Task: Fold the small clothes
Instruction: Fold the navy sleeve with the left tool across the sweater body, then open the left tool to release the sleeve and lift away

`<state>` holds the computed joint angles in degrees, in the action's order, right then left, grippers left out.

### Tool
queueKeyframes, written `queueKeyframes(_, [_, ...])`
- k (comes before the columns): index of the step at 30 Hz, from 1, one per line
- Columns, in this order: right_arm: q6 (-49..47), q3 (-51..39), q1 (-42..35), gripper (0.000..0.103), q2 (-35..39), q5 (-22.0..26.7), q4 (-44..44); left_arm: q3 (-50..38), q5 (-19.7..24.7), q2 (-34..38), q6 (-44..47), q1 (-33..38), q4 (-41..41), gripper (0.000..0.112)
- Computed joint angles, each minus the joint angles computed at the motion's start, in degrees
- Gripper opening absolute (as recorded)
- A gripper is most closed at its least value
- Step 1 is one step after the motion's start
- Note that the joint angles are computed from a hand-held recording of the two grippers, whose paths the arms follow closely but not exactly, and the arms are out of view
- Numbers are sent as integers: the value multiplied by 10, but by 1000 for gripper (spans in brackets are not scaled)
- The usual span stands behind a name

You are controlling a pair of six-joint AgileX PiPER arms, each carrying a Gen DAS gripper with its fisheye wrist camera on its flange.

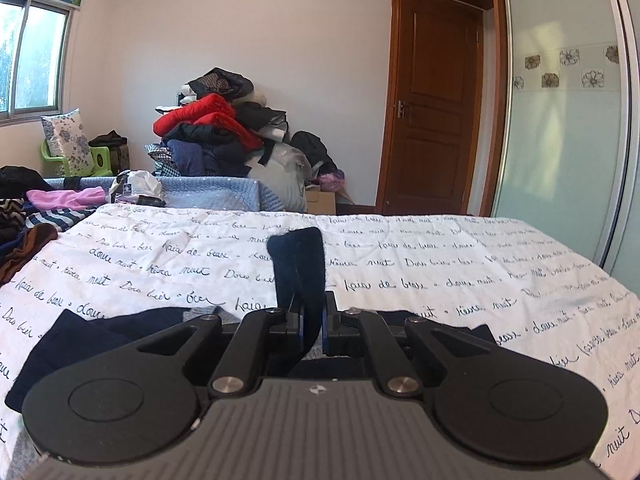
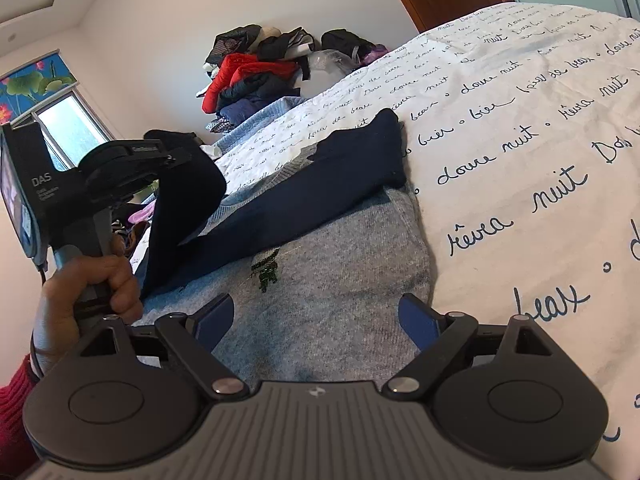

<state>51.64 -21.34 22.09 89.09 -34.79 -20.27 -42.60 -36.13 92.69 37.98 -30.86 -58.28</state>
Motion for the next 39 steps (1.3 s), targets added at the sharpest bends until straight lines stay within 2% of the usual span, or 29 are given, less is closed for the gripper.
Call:
queueKeyframes(17, [14,10,-17,90,6,-20,-28,-27,-15,38,39,-39,-28,8])
queueKeyframes(33, [11,20,-22,90,-7,-18,-29,-100,9,115,93,-66,-68,8])
queueKeyframes(36, [-15,21,-10,90,-21,6,7,-114,15,130,112,-72,-82,13])
queueKeyframes(39, [-12,30,-22,90,-36,10,-3,-127,13,139,127,-82,-105,23])
